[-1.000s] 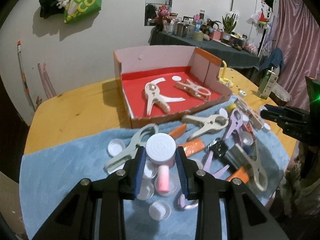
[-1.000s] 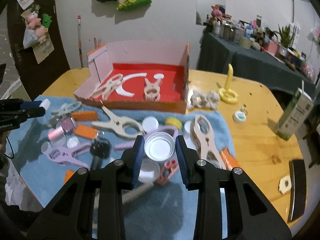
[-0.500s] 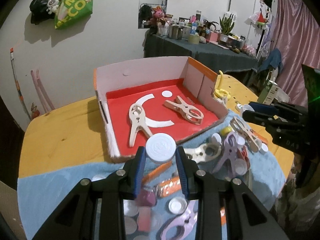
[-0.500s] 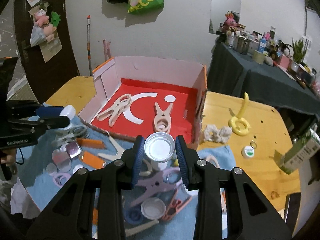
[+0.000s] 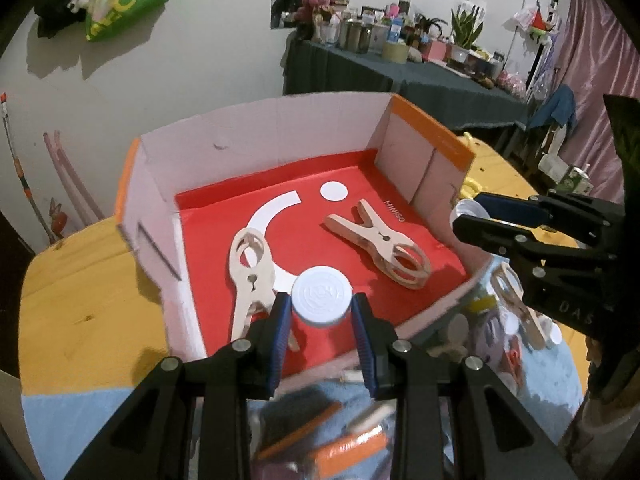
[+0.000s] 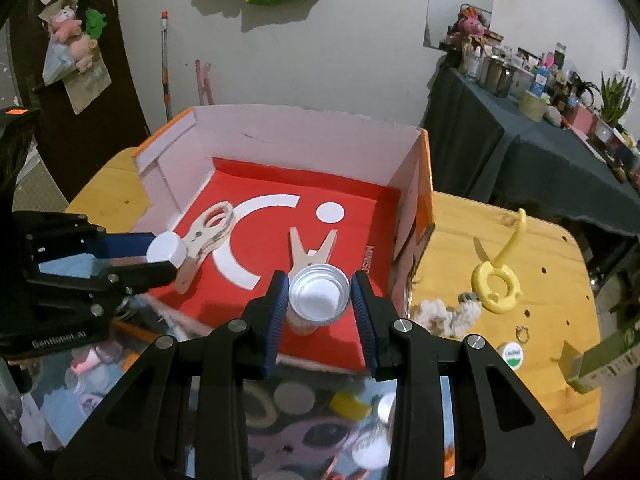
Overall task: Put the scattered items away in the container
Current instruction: 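Carry both held caps with both grippers over the red-lined box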
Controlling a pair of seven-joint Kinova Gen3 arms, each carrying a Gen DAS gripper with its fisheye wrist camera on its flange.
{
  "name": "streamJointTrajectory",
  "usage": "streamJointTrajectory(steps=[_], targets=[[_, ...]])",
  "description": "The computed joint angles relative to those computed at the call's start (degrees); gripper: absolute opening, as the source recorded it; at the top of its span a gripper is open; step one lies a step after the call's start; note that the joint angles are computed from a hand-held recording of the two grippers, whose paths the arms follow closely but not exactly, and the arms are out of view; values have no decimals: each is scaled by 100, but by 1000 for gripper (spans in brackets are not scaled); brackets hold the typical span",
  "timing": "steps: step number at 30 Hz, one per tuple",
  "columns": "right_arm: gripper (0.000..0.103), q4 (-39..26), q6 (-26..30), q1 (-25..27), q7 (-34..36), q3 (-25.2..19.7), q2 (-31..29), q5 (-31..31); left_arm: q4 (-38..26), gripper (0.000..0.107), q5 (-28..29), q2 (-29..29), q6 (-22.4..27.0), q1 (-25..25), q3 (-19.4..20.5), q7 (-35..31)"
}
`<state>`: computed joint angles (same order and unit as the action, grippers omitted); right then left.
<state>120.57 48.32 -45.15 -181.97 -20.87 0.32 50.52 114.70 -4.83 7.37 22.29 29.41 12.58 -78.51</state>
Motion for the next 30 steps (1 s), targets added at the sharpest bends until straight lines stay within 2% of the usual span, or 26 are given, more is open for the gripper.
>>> streamJointTrajectory(steps=[11,16,30], targets=[[31,-302,-524,385,971,538,481,-316,-575,33,-104,720,242,165,-145,31],[31,-327,-623,423,1095,708,631,-395,-703,33,-264,839,344,341,-252,143],[31,-376,-645,345,1173,946,911,-514,-826,33,-413,992,454,441,-307,252]])
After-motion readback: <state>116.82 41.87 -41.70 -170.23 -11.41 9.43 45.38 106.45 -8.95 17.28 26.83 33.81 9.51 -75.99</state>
